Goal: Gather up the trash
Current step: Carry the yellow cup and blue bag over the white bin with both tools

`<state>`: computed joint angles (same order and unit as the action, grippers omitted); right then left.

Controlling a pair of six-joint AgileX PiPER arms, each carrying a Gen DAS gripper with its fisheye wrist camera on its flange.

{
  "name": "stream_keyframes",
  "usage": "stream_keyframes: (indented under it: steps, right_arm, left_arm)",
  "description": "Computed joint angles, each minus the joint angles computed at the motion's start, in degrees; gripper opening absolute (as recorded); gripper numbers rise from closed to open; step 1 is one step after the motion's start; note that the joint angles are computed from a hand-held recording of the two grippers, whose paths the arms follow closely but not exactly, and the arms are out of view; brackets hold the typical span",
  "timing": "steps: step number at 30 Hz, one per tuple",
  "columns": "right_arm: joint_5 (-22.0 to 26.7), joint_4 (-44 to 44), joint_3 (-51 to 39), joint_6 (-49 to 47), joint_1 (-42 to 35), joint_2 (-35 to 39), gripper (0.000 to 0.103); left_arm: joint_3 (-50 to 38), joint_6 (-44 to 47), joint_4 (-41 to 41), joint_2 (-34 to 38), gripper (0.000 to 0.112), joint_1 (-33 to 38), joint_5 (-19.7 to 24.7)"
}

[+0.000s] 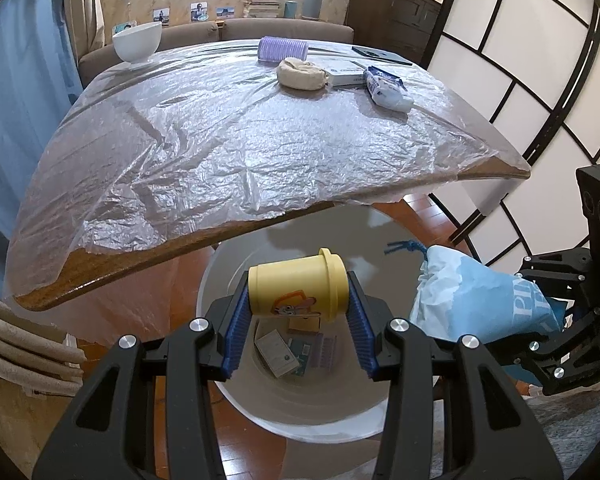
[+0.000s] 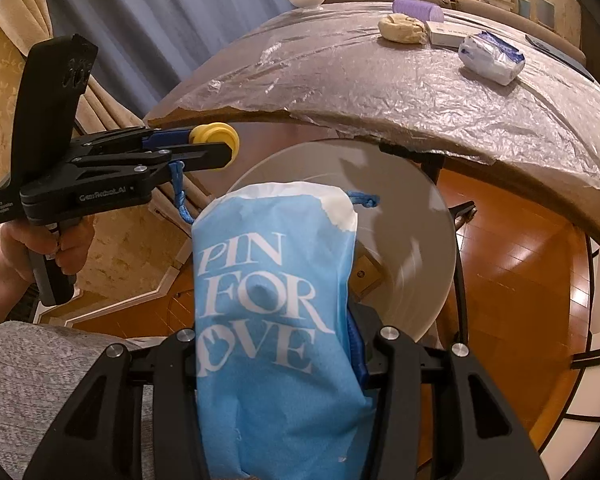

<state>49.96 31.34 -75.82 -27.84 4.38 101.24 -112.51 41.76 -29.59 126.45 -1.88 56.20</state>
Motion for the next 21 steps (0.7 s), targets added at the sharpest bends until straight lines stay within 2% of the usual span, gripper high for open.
stream_keyframes:
  steps: [21]
  right_arm:
    - [-3.1, -8.0, -5.5, 7.7, 2.8, 9.2, 0.045]
  left_arm:
    - [-1.1, -2.8, 4.6, 4.2, 0.046, -1.7, -0.8]
